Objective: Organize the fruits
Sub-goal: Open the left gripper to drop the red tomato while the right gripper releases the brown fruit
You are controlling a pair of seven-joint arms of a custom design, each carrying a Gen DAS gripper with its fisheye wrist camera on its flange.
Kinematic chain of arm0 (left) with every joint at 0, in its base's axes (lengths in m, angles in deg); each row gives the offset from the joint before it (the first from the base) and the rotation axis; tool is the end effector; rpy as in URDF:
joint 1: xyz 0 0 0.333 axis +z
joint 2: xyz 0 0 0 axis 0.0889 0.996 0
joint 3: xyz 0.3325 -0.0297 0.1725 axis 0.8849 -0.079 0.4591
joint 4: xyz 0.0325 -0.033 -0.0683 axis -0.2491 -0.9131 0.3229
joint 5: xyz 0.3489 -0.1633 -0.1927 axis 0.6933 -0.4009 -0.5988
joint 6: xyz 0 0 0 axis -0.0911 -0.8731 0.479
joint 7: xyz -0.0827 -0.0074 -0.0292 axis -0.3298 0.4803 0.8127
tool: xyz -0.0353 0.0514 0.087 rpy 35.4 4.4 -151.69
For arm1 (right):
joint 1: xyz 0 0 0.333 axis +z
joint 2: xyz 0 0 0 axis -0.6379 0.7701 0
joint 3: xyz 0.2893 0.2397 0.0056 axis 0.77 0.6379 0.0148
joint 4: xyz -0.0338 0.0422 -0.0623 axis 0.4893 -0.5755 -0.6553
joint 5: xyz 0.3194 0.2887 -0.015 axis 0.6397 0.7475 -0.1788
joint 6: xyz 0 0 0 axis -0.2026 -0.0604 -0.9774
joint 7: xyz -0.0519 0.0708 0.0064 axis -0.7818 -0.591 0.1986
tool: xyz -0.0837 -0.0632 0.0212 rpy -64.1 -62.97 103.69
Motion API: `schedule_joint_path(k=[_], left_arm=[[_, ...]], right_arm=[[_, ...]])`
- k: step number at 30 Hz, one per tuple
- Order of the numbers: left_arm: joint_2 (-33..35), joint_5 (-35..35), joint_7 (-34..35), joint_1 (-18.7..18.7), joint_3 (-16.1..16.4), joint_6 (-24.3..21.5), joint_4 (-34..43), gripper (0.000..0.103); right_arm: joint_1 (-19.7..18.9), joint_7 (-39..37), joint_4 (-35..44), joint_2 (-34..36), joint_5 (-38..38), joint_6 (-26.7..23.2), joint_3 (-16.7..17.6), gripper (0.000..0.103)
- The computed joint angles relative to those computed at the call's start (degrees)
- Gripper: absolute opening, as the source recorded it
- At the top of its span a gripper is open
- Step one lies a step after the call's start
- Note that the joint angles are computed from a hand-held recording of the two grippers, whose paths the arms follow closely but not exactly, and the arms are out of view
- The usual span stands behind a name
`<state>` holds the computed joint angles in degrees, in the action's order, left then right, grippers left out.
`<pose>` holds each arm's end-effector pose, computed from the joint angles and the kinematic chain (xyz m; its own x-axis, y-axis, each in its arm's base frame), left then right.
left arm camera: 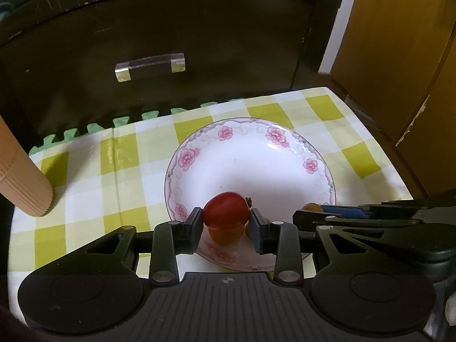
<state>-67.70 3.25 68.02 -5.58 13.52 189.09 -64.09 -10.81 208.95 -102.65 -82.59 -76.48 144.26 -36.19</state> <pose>0.5429 -0.1731 0.4902 -0.2861 -0.9557 0.0685 -0.7769 0.1896 -0.6004 0.5359 0.3707 0.4836 -0.0479 -0.9662 -0.2534 -0.8420 0.1755 -0.5101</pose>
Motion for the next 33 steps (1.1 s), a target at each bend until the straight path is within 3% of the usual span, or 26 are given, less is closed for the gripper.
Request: schedule_joint_path(k=[17,33], left_arm=[[0.95,-0.18,-0.4,0.73,-0.43,0.42,0.7,0.044],[-1.74,6.88,-5.09,0.77,-0.06,3.11,-1.59,0.051]], right_arm=[[0.51,-0.42,0.61,1.64,2.12,2.16,-1.24,0.024],[1.16,3.47,0.69,0.7,-2.74,1.37,-1.53,0.025]])
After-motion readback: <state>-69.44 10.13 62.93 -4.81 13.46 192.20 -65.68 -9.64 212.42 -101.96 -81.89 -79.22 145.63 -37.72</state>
